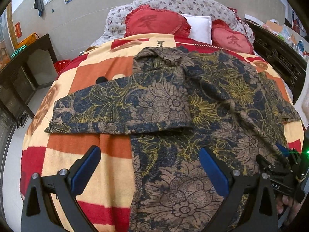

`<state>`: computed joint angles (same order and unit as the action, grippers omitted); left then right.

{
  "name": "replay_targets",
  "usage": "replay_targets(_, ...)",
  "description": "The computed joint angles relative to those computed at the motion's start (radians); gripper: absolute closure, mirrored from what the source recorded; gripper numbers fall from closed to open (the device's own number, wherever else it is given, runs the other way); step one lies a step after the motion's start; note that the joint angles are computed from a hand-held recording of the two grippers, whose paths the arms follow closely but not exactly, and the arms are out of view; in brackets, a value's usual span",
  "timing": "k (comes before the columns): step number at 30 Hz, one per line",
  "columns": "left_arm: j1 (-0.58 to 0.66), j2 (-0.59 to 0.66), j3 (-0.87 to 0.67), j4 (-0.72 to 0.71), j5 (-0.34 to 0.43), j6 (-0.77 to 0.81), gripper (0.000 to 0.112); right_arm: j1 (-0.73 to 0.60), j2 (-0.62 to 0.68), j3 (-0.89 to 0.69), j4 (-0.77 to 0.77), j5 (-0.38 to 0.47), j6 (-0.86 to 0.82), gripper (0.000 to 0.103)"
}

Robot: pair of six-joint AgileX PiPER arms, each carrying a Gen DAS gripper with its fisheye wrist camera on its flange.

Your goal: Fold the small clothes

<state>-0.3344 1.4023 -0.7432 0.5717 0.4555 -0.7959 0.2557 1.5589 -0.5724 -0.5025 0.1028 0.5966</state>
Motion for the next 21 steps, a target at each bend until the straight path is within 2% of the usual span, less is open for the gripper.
replay_targets(13, 0.008, 0.001, 0.021, 0.032, -0.020, -0.017, 0.009, 0.001, 0.001, 0.001, -0.026, -0.001, 0.026, 0.004)
replay_targets(21, 0.051, -0.003, 0.035, -0.015, -0.047, 0.039, 0.009, 0.000, -0.002, 0.005, -0.035, -0.001, 0.035, 0.004)
